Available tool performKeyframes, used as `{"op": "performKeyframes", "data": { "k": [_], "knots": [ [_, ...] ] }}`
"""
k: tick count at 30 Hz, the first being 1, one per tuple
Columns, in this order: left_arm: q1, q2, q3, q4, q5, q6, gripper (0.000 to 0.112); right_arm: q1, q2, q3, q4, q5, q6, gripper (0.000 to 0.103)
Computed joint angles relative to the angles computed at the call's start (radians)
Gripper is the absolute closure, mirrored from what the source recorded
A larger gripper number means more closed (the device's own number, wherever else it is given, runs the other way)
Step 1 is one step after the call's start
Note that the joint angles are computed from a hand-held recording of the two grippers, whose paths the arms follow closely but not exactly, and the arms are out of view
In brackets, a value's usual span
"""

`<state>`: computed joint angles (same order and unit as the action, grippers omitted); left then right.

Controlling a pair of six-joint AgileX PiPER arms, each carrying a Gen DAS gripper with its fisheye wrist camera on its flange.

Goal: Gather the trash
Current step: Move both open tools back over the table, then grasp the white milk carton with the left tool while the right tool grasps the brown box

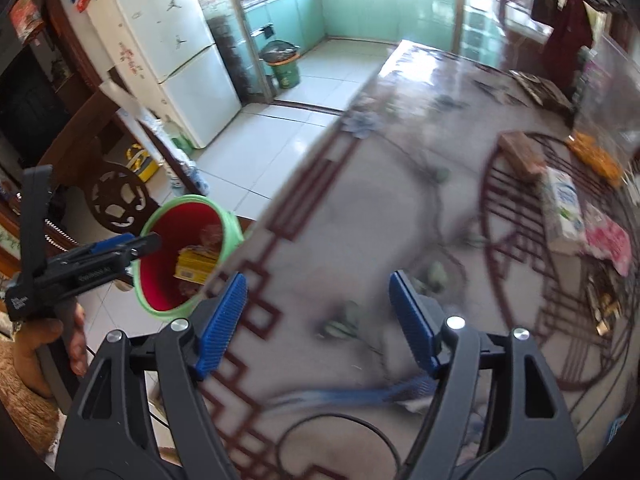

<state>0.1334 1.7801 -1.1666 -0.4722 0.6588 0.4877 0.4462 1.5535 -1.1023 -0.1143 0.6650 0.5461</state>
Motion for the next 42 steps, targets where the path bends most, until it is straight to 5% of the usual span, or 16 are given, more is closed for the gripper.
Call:
{"op": "performKeyframes", "data": {
  "k": [7,15,24,35,37,39,42],
  "knots": [
    [-0.184,-0.078,0.076,0.081,-0.060,-0.186,0.050,-0.232,-0.200,0.235,0.097,0.000,-0.199,0.031],
    [-0.430,-0.115,0.123,0.225,-0.118,-0.489,0.050,-0.666,-0.298,0.362,0.317,0.033,-0.703,0.030],
    [-0.625,-0.126,0.117,0.422,-0.124,-0.827,0.050,-1.037,-0.108,0.282,0.409,0.004,-1.103,0.029],
    [-0.827,0.037,-0.187,0.495,-0.025,-0.905,0.050,-1.078,0.189,0.130,0.355,-0.054,-1.121,0.022],
    [-0.855,0.090,-0.285,0.514,0.005,-0.906,0.050,-1.089,0.203,0.129,0.380,-0.050,-1.151,0.027],
    [-0.877,0.149,-0.386,0.528,0.037,-0.906,0.050,-1.097,0.208,0.136,0.404,-0.046,-1.178,0.051],
    [-0.907,0.278,-0.605,0.537,0.120,-0.891,0.050,-1.117,0.198,0.170,0.465,-0.065,-1.260,0.069]
  ]
}}
